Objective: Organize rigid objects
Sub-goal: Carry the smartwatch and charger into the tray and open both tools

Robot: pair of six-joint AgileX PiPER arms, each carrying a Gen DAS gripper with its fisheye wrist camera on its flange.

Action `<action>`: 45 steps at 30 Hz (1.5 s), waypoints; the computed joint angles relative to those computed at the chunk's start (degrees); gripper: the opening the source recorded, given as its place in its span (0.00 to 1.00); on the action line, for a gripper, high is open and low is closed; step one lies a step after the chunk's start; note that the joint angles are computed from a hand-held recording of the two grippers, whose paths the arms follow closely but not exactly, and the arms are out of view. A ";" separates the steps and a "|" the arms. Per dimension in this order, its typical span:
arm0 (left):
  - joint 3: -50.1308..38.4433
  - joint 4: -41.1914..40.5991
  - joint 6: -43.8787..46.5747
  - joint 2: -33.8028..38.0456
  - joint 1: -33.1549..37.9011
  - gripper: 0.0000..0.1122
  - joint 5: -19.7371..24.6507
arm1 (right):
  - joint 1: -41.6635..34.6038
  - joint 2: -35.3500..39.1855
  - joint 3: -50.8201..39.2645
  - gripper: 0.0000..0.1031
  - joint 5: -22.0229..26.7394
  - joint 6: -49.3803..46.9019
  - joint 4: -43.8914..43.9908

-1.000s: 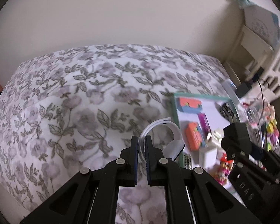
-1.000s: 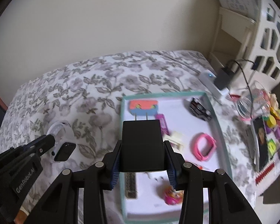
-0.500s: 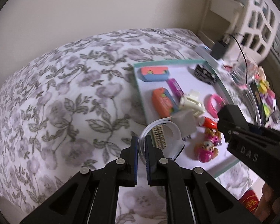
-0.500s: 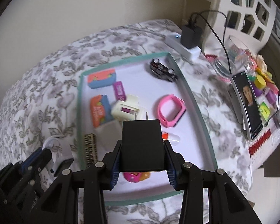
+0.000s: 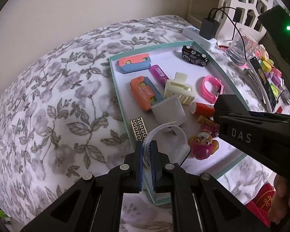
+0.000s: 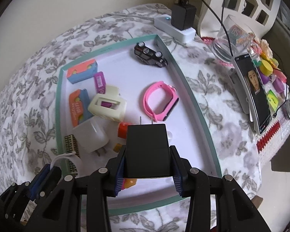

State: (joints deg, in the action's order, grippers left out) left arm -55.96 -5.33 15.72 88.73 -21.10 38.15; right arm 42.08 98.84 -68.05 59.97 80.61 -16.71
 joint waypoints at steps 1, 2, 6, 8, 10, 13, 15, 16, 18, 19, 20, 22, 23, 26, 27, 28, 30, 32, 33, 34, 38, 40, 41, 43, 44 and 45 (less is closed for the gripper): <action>-0.07 0.44 -0.55 0.26 -0.24 0.07 -0.10 | -0.27 0.17 0.10 0.43 -0.06 -0.33 0.52; -0.11 0.79 -1.03 0.56 -0.44 0.07 -0.16 | -0.64 0.33 0.32 0.43 -0.29 -0.78 1.04; -0.60 1.19 -2.11 1.98 -0.63 0.07 0.09 | -1.60 0.97 1.06 0.43 -1.18 -1.99 2.57; -0.77 1.66 -2.83 2.56 -0.84 0.07 0.02 | -1.87 0.96 1.30 0.43 -1.36 -2.21 2.66; -0.95 2.17 -3.46 3.17 -1.09 0.07 0.11 | -2.03 1.00 1.43 0.43 -1.47 -2.41 2.87; -0.96 2.86 -4.12 3.83 -1.40 0.08 0.15 | -1.99 1.08 1.35 0.43 -1.33 -2.33 2.83; -0.80 3.58 -4.85 3.98 -1.71 0.08 -0.07 | -1.91 1.24 1.03 0.43 -0.92 -2.39 2.71; -0.80 3.52 -4.76 3.97 -1.71 0.08 -0.08 | -1.86 1.31 0.86 0.43 -0.76 -2.42 2.59; -0.79 3.18 -4.40 3.89 -1.59 0.08 -0.05 | -1.76 1.40 0.56 0.43 -0.45 -2.44 2.57; -0.77 3.05 -4.25 3.85 -1.53 0.08 -0.01 | -1.69 1.53 0.37 0.43 -0.22 -2.46 2.63; -0.77 2.94 -4.13 3.80 -1.50 0.08 0.04 | -1.67 1.61 0.27 0.43 -0.10 -2.55 2.64; -0.83 2.50 -3.61 3.71 -1.41 0.08 0.11 | -1.48 1.76 -0.03 0.43 0.27 -2.54 2.38; -0.83 2.19 -3.34 3.61 -1.39 0.08 0.19 | -1.35 1.80 -0.25 0.43 0.55 -2.51 2.17; -0.74 1.43 -2.61 3.19 -1.39 0.10 0.11 | -1.03 1.66 -0.59 0.44 1.05 -2.29 1.52; -0.66 1.55 -2.68 3.00 -1.46 0.13 0.02 | -0.95 1.68 -0.71 0.45 1.19 -2.24 1.39; -0.58 1.69 -2.81 2.77 -1.57 0.15 -0.08 | -0.83 1.73 -0.89 0.45 1.47 -2.13 1.23; -0.44 1.55 -2.67 2.23 -1.56 0.26 -0.27 | -0.77 1.78 -1.07 0.49 1.86 -2.01 0.95; -0.41 1.73 -2.84 1.79 -1.49 0.27 -0.60 | -0.61 1.53 -1.07 0.52 2.12 -1.46 0.43; -0.42 1.64 -2.82 1.54 -1.37 0.28 -0.68 | -0.54 1.36 -1.04 0.52 2.22 -1.19 0.13; -0.47 1.40 -2.66 1.39 -1.16 0.28 -0.70 | -0.49 1.23 -1.04 0.52 2.31 -0.98 -0.15; -1.15 1.04 -3.00 0.96 0.14 0.30 -0.54 | 0.40 0.71 -1.60 0.53 2.87 0.05 -1.63; -1.57 1.74 -4.28 0.92 0.73 0.31 -0.50 | 1.01 0.59 -2.14 0.53 3.13 0.44 -2.83; -1.77 2.44 -5.31 0.88 1.09 0.31 -0.58 | 1.26 0.61 -2.45 0.54 3.24 0.54 -3.24; -2.13 3.62 -7.11 0.85 1.85 0.31 -0.69 | 1.86 0.47 -3.01 0.56 3.24 0.88 -4.25; -2.39 4.20 -8.03 0.87 2.34 0.31 -0.65 | 2.13 0.48 -3.39 0.58 3.31 1.04 -4.78; -2.74 4.61 -8.77 0.97 2.86 0.31 -0.52 | 2.65 0.52 -3.92 0.61 3.63 1.33 -5.66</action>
